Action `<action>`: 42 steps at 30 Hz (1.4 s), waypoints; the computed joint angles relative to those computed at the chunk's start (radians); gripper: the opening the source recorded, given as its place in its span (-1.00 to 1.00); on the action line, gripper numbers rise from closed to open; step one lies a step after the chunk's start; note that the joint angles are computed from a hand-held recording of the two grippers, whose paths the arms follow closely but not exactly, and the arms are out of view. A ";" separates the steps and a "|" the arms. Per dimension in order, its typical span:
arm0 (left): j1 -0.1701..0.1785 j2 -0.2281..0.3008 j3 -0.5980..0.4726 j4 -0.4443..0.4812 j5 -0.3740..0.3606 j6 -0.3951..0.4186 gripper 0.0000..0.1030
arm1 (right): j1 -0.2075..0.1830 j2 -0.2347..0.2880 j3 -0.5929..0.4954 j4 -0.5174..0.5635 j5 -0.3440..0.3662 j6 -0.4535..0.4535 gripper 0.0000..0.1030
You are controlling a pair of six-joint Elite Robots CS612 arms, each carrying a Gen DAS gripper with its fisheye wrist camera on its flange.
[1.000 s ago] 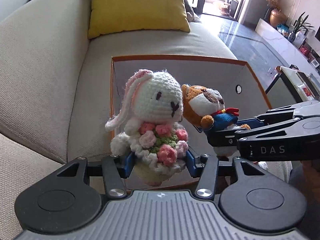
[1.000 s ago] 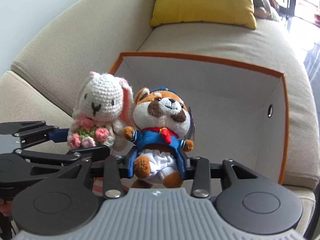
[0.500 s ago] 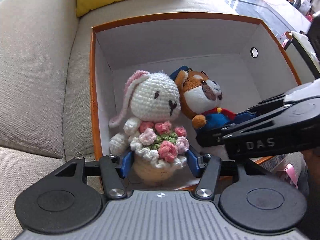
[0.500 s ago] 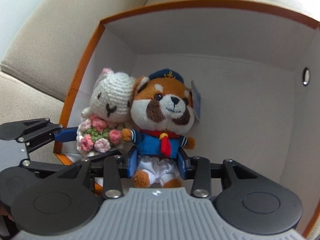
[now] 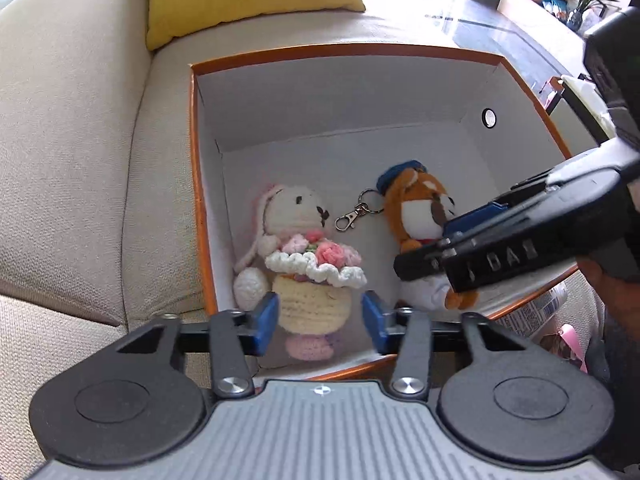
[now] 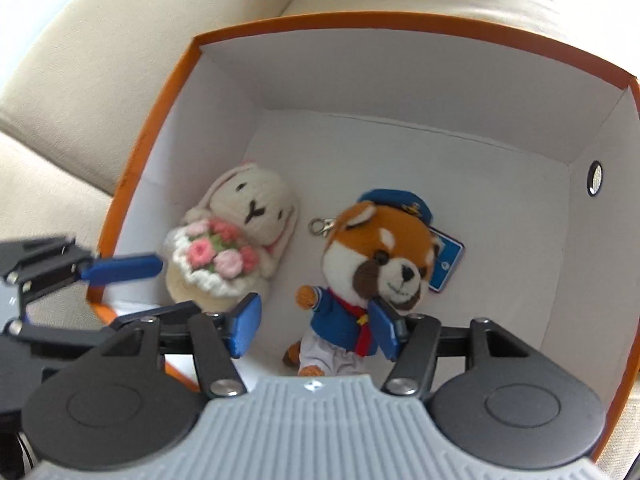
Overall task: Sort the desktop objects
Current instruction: 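Lower both plushes into the box and open both tools, then grasp striped-ear black-and-white plush with left tool while right tool reaches photo card box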
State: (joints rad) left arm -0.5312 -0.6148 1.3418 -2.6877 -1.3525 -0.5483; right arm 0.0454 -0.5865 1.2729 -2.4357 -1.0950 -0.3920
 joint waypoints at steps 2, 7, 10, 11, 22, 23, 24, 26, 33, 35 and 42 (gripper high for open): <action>-0.001 -0.007 0.018 -0.024 -0.001 -0.010 -0.09 | 0.006 0.007 -0.004 -0.019 -0.018 0.015 0.20; -0.003 -0.033 0.077 -0.141 0.027 -0.017 -0.10 | 0.026 0.024 -0.019 -0.017 -0.090 0.026 -0.21; -0.010 -0.058 0.124 -0.209 0.070 -0.031 -0.10 | 0.027 0.022 -0.017 0.006 -0.065 0.002 -0.25; -0.012 -0.066 0.136 -0.220 0.083 -0.041 -0.10 | 0.028 0.020 -0.019 0.031 -0.055 -0.013 -0.27; -0.032 -0.081 0.156 -0.238 0.124 -0.090 -0.08 | 0.040 0.000 0.010 0.057 -0.035 -0.037 -0.21; -0.034 -0.084 0.162 -0.242 0.123 -0.085 -0.07 | 0.041 -0.008 0.025 0.028 -0.046 -0.039 -0.18; -0.036 -0.085 0.169 -0.246 0.125 -0.075 -0.03 | 0.040 -0.017 0.041 0.001 -0.046 -0.040 -0.12; -0.044 -0.090 0.185 -0.252 0.134 -0.040 0.07 | 0.037 -0.035 0.074 -0.057 -0.044 -0.040 -0.09; -0.085 -0.092 0.237 -0.237 0.185 0.171 0.20 | -0.001 -0.110 0.196 -0.250 -0.012 -0.038 -0.10; -0.093 -0.083 0.236 -0.215 0.205 0.223 0.21 | -0.031 -0.138 0.227 -0.251 0.025 -0.039 -0.10; -0.051 -0.068 0.259 -0.294 0.094 0.226 0.30 | -0.098 -0.215 0.360 -0.343 0.069 0.004 -0.10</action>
